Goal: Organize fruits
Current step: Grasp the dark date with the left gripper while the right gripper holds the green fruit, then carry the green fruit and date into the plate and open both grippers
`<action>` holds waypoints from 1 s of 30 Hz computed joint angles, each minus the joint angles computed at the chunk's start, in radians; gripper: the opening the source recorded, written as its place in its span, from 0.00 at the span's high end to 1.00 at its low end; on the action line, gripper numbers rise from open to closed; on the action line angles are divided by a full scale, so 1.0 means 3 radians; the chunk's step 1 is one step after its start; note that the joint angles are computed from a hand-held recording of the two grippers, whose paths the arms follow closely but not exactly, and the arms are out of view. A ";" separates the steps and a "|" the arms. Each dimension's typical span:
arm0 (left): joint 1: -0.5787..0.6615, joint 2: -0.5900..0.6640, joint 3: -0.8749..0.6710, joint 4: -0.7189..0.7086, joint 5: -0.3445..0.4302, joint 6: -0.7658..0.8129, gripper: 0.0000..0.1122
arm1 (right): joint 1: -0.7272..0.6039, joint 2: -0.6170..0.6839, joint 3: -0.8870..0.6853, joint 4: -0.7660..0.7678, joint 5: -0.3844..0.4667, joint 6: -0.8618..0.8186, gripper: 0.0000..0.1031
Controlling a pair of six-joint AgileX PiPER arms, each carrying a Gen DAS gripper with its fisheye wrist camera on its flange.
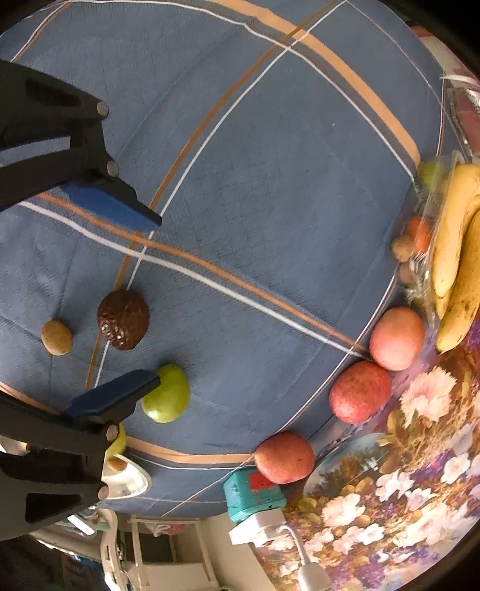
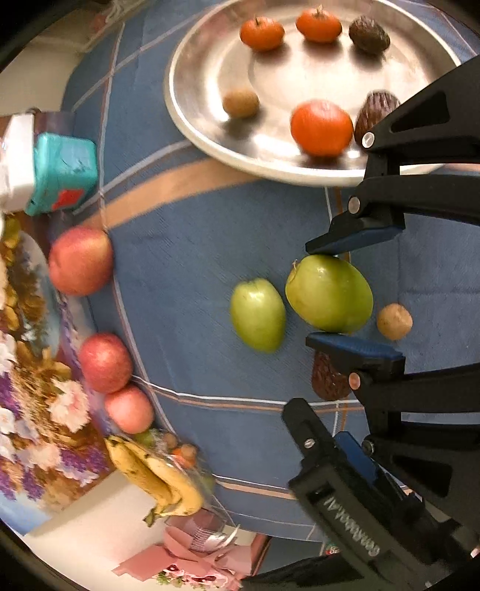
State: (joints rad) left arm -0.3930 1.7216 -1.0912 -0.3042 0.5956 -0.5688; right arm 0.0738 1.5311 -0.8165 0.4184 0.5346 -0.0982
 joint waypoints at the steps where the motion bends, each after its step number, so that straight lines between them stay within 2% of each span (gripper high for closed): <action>1: -0.0016 0.0007 -0.0010 0.0018 0.0014 -0.0007 0.34 | -0.0043 -0.0052 0.0005 -0.0003 0.0009 -0.0003 0.57; 7: -0.0142 0.0120 -0.0161 0.0054 0.0141 0.0037 0.52 | -0.0187 -0.0184 0.0015 -0.0025 0.0058 -0.0006 0.57; 10: -0.0199 0.0180 -0.0229 0.0073 0.0212 0.0032 0.67 | -0.0249 -0.0216 0.0028 0.0037 0.0100 -0.0081 0.57; 15: -0.0258 0.0049 -0.0236 0.0158 0.0151 -0.0029 0.68 | -0.0261 -0.0235 0.0012 0.0093 0.0118 -0.0114 0.57; 19: -0.0428 -0.0036 -0.0379 -0.0050 0.0090 0.0212 0.68 | -0.0532 -0.0336 0.0025 0.0335 0.0230 -0.0411 0.57; 22: -0.0667 0.0079 -0.0657 -0.0029 0.0179 0.0304 0.68 | -0.0858 -0.0394 0.0005 0.0246 0.0290 -0.0430 0.57; 26: -0.1025 0.0446 -0.1181 0.0011 0.0414 0.0428 0.68 | -0.1368 -0.0327 -0.0022 -0.0132 0.0321 -0.0245 0.57; 30: -0.1209 0.0637 -0.1409 0.0000 0.0565 0.0407 0.67 | -0.1830 -0.0162 -0.0063 -0.0023 0.0419 -0.0518 0.57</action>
State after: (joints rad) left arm -0.7557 1.9127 -1.5138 -0.3043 0.7652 -0.4467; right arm -0.4751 1.4827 -0.8353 0.4116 0.6603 -0.2537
